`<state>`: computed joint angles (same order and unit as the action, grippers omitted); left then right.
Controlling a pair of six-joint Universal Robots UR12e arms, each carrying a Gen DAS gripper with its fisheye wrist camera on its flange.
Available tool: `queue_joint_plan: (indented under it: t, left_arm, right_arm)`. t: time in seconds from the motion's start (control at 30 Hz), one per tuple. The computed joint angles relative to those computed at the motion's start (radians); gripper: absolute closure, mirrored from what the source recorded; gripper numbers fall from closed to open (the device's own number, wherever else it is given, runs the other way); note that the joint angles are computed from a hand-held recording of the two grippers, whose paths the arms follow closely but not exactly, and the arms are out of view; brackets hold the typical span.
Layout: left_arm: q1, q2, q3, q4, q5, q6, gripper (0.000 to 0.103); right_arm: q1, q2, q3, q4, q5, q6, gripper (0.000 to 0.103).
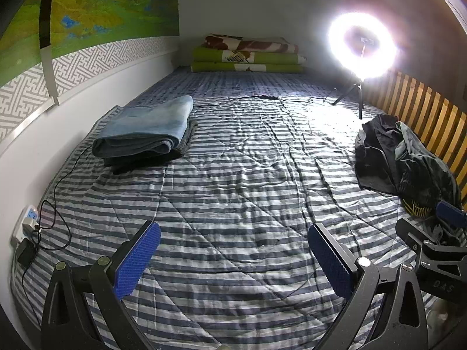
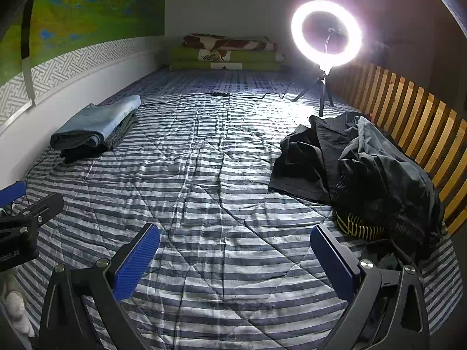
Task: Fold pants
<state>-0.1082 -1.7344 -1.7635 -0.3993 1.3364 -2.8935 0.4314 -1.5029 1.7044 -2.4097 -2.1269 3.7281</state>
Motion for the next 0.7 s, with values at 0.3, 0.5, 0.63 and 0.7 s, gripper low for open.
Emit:
queue_joint_plan:
  t: [0.3, 0.5, 0.63, 0.7]
  left_arm:
    - [-0.007, -0.001, 0.000, 0.004, 0.004, 0.004, 0.000]
    - [-0.007, -0.003, 0.000, 0.010, 0.006, 0.003, 0.000]
    - [-0.007, -0.002, 0.000, 0.010, 0.006, 0.003, 0.001]
    - [-0.007, -0.002, 0.000, 0.009, 0.005, 0.003, 0.001]
  right_arm:
    - [-0.001, -0.001, 0.001, 0.001, 0.000, 0.000, 0.001]
    - [-0.001, -0.003, 0.003, 0.001, -0.002, 0.001, 0.001]
    - [-0.001, -0.002, 0.002, 0.001, -0.002, 0.000, 0.001]
    - [-0.001, -0.002, 0.002, 0.002, -0.002, 0.002, 0.001]
